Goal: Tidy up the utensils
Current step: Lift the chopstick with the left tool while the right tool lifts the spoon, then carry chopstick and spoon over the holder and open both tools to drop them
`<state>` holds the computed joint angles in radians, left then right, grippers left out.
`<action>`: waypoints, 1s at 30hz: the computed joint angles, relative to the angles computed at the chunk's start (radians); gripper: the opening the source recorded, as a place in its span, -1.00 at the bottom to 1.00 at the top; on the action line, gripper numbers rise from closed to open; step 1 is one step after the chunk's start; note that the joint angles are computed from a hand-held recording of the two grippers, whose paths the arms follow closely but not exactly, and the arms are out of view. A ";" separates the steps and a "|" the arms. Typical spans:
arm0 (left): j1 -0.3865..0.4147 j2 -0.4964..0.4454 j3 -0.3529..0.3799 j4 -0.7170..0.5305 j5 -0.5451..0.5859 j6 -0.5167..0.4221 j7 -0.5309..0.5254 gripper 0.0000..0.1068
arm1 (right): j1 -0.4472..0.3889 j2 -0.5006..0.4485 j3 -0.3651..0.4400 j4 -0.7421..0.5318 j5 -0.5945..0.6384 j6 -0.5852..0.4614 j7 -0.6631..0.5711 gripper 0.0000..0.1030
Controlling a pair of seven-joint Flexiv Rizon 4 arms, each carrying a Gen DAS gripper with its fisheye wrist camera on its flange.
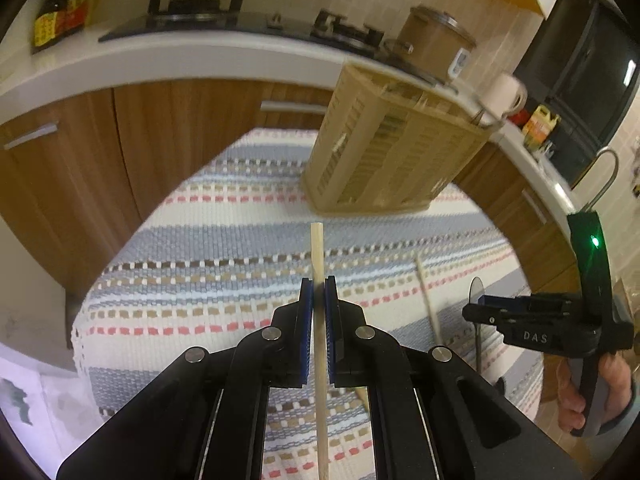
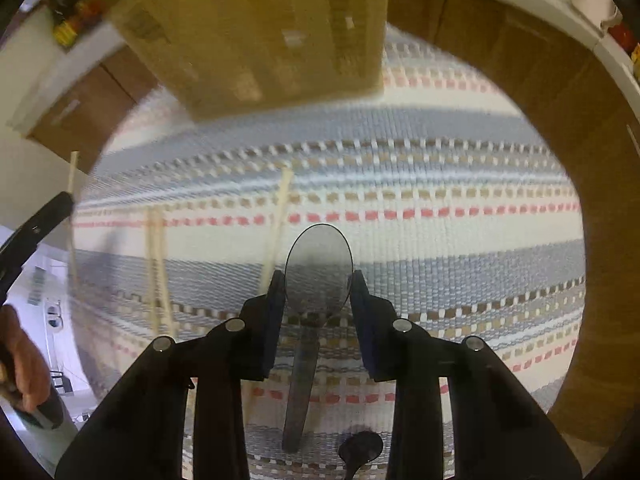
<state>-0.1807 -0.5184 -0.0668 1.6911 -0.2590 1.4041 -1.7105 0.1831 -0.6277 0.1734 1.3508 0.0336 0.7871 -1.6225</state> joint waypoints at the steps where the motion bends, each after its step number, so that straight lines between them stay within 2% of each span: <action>1: 0.011 0.008 -0.018 0.015 -0.008 0.031 0.008 -0.93 | -0.012 0.016 0.013 0.020 0.018 0.031 -0.020 -0.42; 4: 0.023 0.026 -0.044 0.042 -0.020 0.108 0.021 -0.93 | -0.064 0.073 0.063 0.077 0.096 0.117 -0.111 -0.42; 8: -0.024 0.041 -0.003 0.042 0.006 0.206 0.005 -0.93 | -0.116 0.111 0.109 0.097 0.202 0.218 -0.239 -0.42; 15: -0.135 0.037 0.124 -0.026 0.038 0.302 -0.036 -0.94 | -0.177 0.109 0.211 0.036 0.381 0.412 -0.462 -0.42; 18: -0.199 0.011 0.209 -0.091 0.030 0.342 -0.045 -0.93 | -0.193 0.100 0.247 -0.034 0.434 0.422 -0.512 -0.42; 22: -0.263 -0.047 0.297 -0.209 -0.020 0.400 -0.021 -0.93 | -0.175 0.074 0.249 -0.114 0.466 0.491 -0.558 -0.42; 26: -0.275 -0.125 0.317 -0.339 -0.087 0.437 0.025 -0.94 | -0.142 0.031 0.242 -0.192 0.445 0.574 -0.550 -0.42; 30: -0.342 -0.251 0.450 -0.500 -0.212 0.458 0.069 -0.93 | -0.091 -0.043 0.206 -0.286 0.372 0.689 -0.489 -0.42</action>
<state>-0.5231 -0.7690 0.3836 1.1911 -0.4710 1.8619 -1.6410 0.0924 -0.6702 0.3794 1.0649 0.4052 1.4761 -2.1115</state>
